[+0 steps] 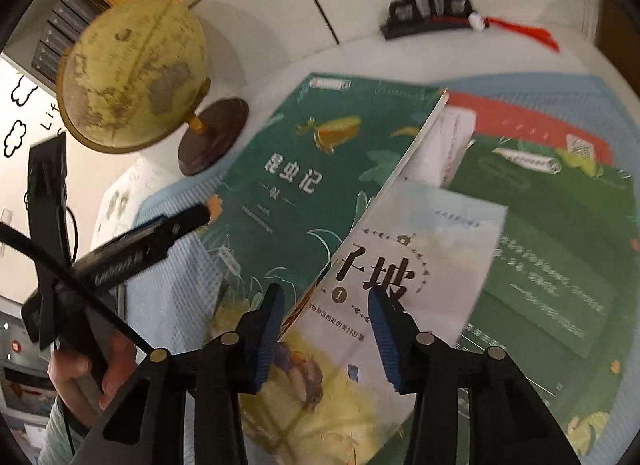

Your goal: Organize books

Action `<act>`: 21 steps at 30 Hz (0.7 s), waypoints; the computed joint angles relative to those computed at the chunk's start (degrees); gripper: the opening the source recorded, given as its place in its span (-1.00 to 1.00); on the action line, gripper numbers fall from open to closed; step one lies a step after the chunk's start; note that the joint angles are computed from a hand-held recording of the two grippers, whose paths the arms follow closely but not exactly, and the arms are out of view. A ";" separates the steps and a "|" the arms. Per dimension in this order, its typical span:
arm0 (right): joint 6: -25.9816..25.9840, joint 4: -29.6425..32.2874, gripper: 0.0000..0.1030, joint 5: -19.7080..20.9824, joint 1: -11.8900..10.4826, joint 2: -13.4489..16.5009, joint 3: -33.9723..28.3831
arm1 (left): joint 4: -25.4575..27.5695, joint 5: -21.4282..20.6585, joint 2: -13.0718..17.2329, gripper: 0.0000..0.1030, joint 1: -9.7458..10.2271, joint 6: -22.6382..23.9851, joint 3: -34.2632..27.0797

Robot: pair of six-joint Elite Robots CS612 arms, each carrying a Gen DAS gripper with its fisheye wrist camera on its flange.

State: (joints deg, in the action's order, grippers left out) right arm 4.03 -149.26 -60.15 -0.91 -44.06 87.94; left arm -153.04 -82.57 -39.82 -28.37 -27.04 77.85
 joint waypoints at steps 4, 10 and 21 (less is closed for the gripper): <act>-0.85 0.09 -0.23 0.91 0.23 1.20 -1.24 | 2.02 -2.15 1.65 0.48 0.39 -0.78 -2.05; -2.47 0.15 -0.26 -0.27 0.75 1.78 -2.34 | -0.40 -8.56 0.62 0.49 0.91 -0.43 -0.05; -8.46 -0.12 -0.26 -1.85 -2.17 -4.19 6.98 | -6.63 -19.39 -4.94 0.48 -2.05 0.74 9.88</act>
State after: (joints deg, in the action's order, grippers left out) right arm -4.43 -149.38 -62.00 -3.07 -48.25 94.92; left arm -159.67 -101.96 -44.76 -30.42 -26.30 87.73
